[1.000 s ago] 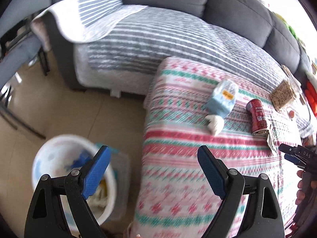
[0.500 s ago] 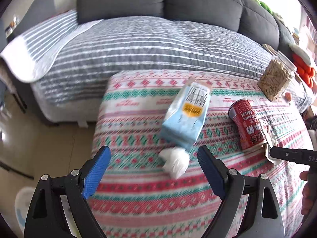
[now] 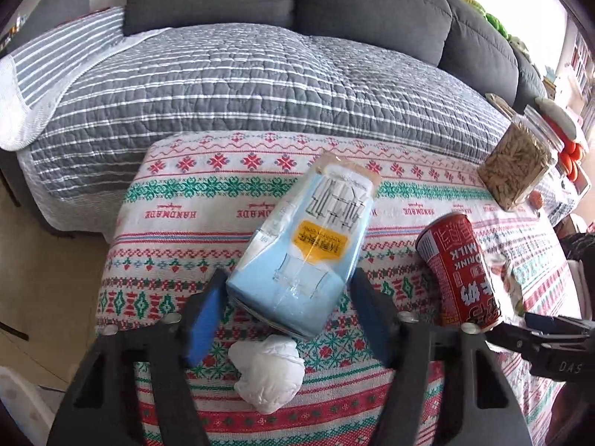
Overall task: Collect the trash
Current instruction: 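Grasp the light blue milk carton with the left tool while the right tool grasps the pecan packet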
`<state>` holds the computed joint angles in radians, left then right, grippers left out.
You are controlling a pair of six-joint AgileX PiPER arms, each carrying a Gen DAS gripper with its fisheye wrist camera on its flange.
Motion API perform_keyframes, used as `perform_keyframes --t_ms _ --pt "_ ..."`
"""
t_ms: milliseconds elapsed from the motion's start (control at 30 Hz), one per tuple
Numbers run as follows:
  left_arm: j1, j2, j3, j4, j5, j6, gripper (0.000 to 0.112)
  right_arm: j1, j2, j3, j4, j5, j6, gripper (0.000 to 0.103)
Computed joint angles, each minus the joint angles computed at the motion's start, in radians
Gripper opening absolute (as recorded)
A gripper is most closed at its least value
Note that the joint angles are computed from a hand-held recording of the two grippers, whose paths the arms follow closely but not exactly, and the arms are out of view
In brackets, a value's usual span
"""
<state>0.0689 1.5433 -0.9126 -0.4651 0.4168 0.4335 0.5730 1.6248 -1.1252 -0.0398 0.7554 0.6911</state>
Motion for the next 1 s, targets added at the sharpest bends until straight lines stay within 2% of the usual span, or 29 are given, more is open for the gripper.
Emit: perform_keyframes --t_ms 67,133,333,433,500,767,1000 --pt "-0.003 -0.018 0.016 0.000 -0.012 0.012 0.067 0.012 0.011 -0.011 -0.035 0.012 0.026 0.079" --pt "-0.007 -0.029 0.016 0.021 0.003 -0.006 0.067 0.026 0.016 -0.017 -0.077 0.026 0.058 0.067" --pt "0.003 -0.118 0.036 -0.008 0.090 -0.002 0.066 0.006 -0.041 0.049 -0.029 -0.017 0.024 0.058" --pt "0.002 -0.180 0.053 0.017 0.129 -0.019 0.064 -0.021 -0.104 0.097 0.028 -0.024 -0.020 0.045" --pt "0.018 -0.211 0.062 0.001 0.163 -0.006 0.064 -0.023 -0.140 0.116 0.038 -0.014 -0.027 0.043" --pt "0.171 -0.379 0.093 -0.092 0.371 0.092 0.063 -0.031 -0.312 0.210 0.072 0.033 -0.021 0.030" --pt "0.419 -0.540 0.098 -0.161 0.641 0.254 0.063 0.041 -0.486 0.259 -0.006 0.128 0.073 0.029"
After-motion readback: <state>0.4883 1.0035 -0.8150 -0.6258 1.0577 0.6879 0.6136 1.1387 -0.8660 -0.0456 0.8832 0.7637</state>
